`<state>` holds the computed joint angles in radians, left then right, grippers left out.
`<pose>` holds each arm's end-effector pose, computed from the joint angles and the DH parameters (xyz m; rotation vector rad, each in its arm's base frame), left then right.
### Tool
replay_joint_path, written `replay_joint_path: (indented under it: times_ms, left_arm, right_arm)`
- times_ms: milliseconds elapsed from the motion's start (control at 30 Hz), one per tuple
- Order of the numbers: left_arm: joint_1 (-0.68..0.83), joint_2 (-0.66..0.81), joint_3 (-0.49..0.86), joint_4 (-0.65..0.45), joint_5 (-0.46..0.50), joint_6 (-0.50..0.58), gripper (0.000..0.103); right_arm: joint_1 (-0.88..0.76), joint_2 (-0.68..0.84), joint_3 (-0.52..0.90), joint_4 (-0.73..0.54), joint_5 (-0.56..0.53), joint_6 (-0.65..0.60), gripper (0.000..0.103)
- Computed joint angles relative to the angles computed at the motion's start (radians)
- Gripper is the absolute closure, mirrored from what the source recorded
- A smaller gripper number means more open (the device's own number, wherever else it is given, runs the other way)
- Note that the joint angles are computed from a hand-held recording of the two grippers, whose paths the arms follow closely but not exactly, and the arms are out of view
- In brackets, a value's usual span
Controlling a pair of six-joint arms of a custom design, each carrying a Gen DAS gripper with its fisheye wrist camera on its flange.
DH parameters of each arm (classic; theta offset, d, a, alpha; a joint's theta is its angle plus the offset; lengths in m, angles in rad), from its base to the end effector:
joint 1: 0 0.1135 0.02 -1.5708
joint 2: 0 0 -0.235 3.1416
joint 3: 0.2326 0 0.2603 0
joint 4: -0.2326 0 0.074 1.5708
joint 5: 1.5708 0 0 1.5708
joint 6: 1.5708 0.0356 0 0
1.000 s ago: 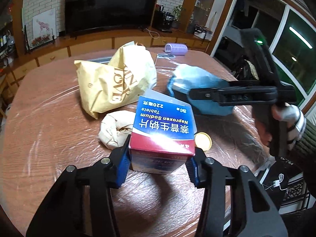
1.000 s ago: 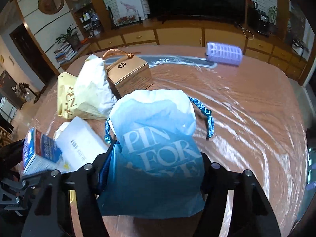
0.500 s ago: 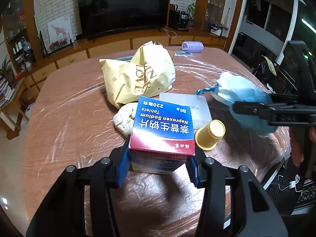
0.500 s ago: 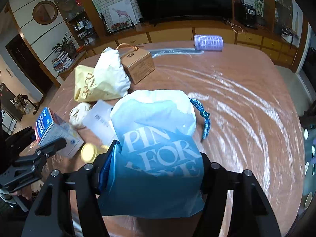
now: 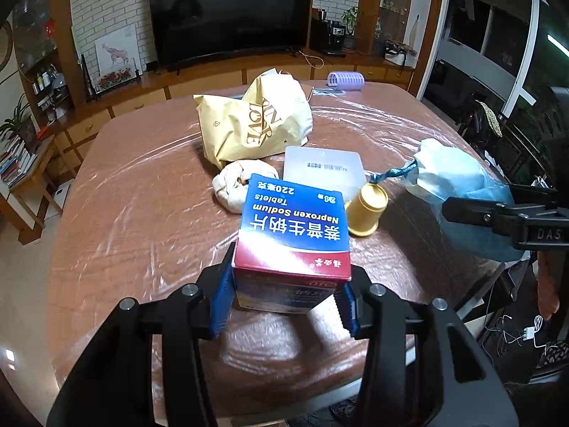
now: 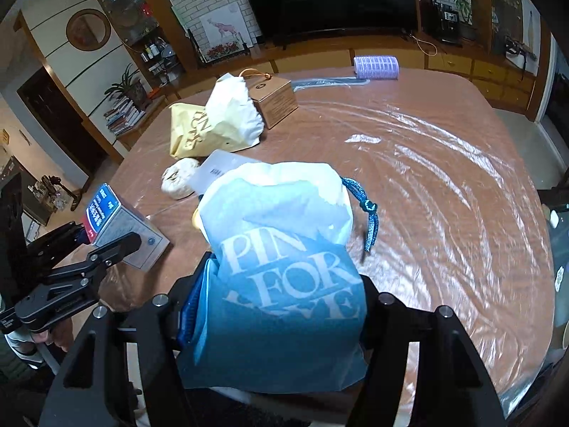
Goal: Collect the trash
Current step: 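Carry the Naproxen box and blue bag over the trash bin with both tools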
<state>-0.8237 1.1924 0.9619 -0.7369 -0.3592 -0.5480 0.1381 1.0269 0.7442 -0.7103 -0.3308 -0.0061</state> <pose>0.1820 -0.1781 0.2440 0.1997 2.4479 -0.1388 0.2135 0.0413 0.2114 -0.3096 2.5322 0.4743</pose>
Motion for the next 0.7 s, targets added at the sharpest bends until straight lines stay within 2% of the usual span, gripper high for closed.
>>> replay_joint_path:
  times_ms: [300,700]
  left_arm:
    - [-0.100,-0.043,0.001,-0.072,-0.056,-0.069,0.053]
    - [-0.286,-0.087,-0.002,-0.197,-0.156,-0.241,0.054]
  right_arm:
    - [-0.026,-0.185,-0.049,-0.146,-0.078,-0.028,0.040]
    - [-0.085,-0.397,-0.103,-0.371,-0.140,-0.147,0.040]
